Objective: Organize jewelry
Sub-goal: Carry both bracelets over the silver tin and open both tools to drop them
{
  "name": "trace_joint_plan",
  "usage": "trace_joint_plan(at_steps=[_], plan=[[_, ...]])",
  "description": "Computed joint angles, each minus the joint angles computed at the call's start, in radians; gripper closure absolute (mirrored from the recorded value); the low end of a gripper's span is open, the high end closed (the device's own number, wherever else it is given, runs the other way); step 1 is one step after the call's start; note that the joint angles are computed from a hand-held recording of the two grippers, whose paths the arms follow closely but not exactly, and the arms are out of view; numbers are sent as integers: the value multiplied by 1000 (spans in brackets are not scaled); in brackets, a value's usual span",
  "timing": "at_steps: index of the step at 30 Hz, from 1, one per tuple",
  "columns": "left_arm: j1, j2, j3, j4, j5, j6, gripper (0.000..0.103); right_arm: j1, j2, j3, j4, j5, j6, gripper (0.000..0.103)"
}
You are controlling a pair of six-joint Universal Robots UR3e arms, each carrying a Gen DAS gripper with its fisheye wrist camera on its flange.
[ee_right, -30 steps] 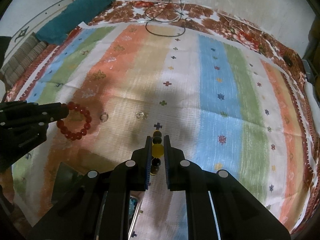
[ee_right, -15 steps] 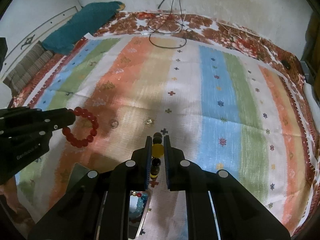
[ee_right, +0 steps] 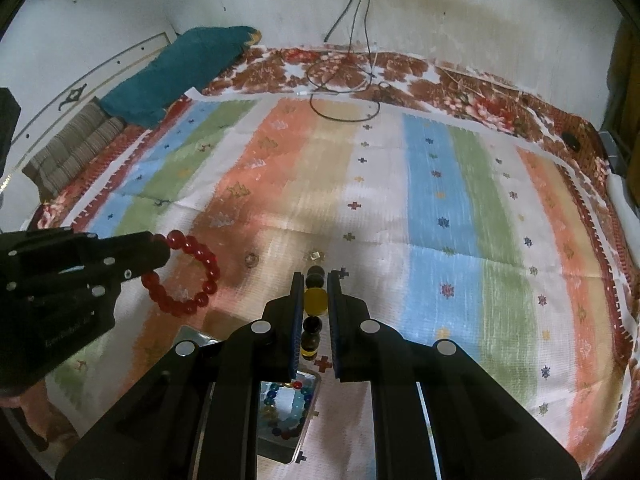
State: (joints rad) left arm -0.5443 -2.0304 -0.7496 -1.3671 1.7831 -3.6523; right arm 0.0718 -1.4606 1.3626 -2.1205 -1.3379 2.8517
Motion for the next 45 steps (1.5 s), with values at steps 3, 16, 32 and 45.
trace_joint_plan(at_steps=[3, 16, 32, 45], plan=[[-16, 6, -2, 8, 7, -1, 90, -7, -18, 13, 2, 15, 7, 91], [-53, 71, -101, 58, 21, -14, 90, -15, -135, 121, -21, 43, -21, 91], [-95, 175, -244, 109, 46, -48, 90, -54, -279, 263, -7, 95, -66, 91], [-123, 197, -269, 120, 65, -45, 90, -63, -338, 314, 9, 120, -82, 91]])
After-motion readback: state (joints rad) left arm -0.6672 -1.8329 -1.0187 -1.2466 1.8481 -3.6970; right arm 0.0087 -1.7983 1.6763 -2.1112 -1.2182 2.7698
